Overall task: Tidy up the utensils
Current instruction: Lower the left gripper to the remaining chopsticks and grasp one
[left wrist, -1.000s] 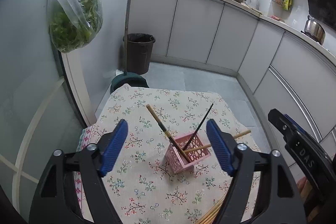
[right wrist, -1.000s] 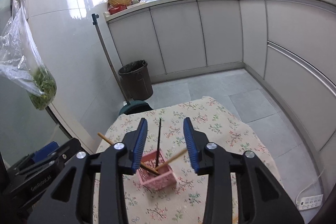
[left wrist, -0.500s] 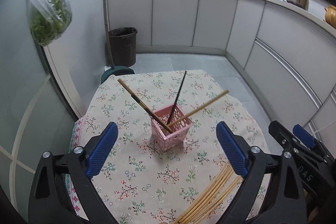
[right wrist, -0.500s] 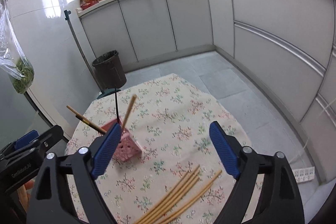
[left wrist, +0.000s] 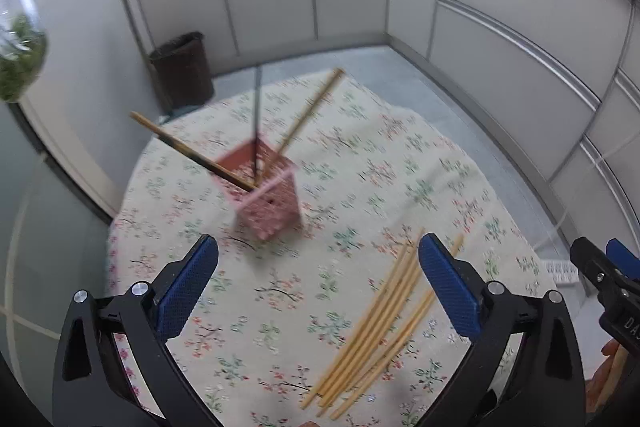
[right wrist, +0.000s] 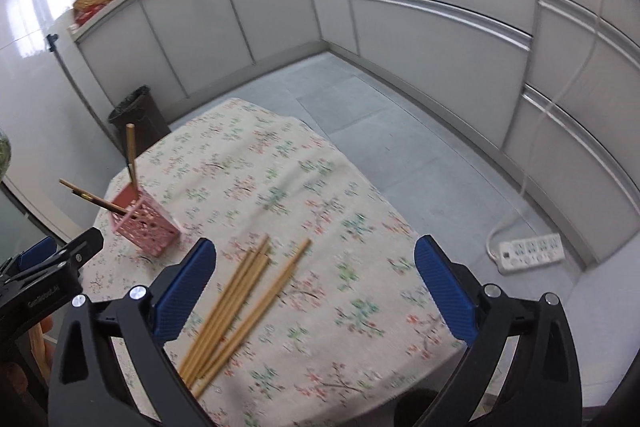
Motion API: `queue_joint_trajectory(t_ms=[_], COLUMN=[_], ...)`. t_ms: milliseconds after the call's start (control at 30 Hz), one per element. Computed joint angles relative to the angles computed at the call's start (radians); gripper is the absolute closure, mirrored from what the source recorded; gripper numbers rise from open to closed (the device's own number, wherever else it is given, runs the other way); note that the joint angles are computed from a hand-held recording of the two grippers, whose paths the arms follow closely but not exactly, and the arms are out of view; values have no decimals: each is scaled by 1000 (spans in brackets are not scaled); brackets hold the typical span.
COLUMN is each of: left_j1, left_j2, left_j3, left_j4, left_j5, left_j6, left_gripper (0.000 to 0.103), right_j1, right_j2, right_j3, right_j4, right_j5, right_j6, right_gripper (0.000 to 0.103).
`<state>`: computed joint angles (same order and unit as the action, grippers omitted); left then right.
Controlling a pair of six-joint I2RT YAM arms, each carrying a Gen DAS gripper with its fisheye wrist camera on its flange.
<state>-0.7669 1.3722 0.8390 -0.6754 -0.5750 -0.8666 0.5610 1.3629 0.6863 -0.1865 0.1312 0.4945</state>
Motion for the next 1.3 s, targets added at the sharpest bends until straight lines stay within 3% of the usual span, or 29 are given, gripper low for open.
queue_joint_trajectory(t_ms=[367,667,833,1300], left_j1=[57,142,180,295], left_j2=[338,477,564,733], left_j3=[116,184,252,310], left_j4=[144,184,178,200], left_j5=[283,399,398,442], left_j6=[135,174,211,209], left_gripper=[7,7,7,30], right_j1=[-150,-241,-254,-269], right_j2=[16,36,65,143], right_j3=[-13,-5,5,30], right_j4=[-41,-76,-92,-107], right_j5=[-130,-217,-233,-274], right_j6=[-6,-8,-15,-31], right_gripper=[6,6,6,6])
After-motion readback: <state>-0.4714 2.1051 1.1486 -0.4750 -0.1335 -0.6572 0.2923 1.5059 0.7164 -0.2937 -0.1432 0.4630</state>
